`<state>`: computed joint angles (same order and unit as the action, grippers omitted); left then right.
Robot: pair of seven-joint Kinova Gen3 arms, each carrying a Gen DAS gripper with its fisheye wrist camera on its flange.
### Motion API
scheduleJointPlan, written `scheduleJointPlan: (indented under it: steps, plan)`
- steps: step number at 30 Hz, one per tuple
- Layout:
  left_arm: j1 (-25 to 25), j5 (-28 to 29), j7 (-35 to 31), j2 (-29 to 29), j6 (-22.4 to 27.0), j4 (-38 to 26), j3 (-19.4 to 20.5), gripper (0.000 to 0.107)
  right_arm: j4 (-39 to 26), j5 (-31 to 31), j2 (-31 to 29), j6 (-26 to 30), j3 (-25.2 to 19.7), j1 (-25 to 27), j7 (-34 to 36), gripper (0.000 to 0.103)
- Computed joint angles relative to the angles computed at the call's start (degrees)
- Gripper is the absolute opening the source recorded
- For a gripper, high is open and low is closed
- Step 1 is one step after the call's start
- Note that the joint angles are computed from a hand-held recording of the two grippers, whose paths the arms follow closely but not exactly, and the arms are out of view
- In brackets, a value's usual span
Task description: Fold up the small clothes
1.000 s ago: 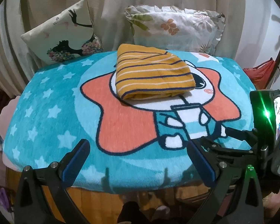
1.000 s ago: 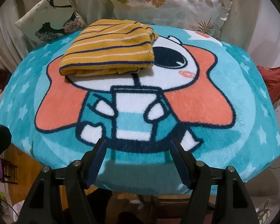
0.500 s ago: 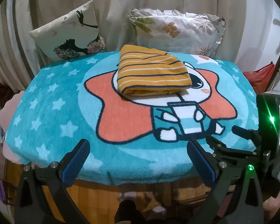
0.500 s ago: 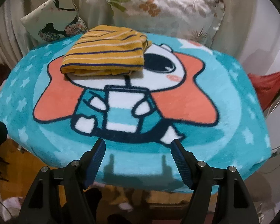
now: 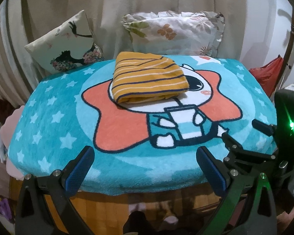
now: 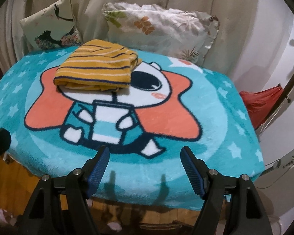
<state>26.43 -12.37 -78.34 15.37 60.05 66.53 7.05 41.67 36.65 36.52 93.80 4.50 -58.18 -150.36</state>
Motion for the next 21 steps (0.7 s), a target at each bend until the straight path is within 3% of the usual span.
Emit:
scheduleJointPlan:
  steps: [21]
  plan:
    - [0.8, -0.2, -0.7, 2.5, 2.2, -2.8, -0.4, 0.103, -1.3, 5.3, 1.3, 2.0, 2.2, -1.7, 1.6, 0.081]
